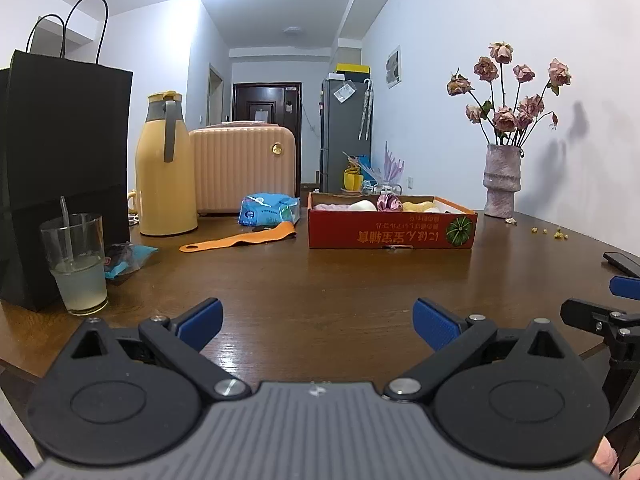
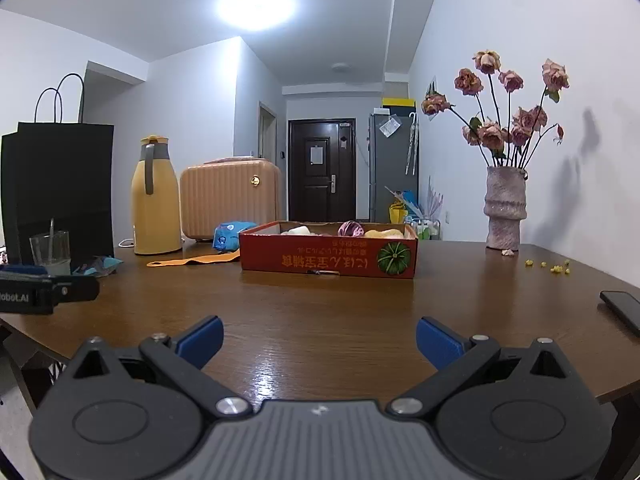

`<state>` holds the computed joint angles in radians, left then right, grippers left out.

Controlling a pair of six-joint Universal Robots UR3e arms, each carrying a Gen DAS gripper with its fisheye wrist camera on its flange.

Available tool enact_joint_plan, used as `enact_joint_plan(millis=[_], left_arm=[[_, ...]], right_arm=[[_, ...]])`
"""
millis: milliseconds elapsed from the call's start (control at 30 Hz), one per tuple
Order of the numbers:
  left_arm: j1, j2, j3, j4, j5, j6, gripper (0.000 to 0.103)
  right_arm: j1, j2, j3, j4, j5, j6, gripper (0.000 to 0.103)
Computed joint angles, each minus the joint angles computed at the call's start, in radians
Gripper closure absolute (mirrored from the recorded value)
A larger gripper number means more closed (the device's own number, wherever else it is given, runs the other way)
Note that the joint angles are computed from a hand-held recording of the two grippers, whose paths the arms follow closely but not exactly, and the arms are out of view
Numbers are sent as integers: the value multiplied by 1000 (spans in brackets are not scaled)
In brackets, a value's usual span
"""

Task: Organize soft objects

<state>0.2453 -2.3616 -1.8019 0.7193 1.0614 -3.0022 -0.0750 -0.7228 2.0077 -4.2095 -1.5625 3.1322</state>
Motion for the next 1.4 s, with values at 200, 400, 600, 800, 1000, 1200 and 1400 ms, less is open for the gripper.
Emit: enact_joint_plan(millis=[200,400,600,800,1000,1200,1400], left_arm=[[7,2,-4,3,-5,-7,0],[3,0,-4,11,-2,-3,0],[3,-1,-3,10,-1,-4,0],[3,-3,1,1,-5,-1,0],[2,-1,-2,3,-4,-2,0],[3,-1,-2,3,-4,-2,0],[3,-2,-1,4,-4,-1,0]], right_arm=[[2,1,-12,11,10,-16,0],[3,6,-21,19,-6,-8,0],[3,10,-15,0,-10,4,0],[6,16,-17,-1,-14,6,0],[5,17,-23,3,-17,11,0],[2,15,-23,4,-12,10,0],[2,15,-23,3,-14,13,0]])
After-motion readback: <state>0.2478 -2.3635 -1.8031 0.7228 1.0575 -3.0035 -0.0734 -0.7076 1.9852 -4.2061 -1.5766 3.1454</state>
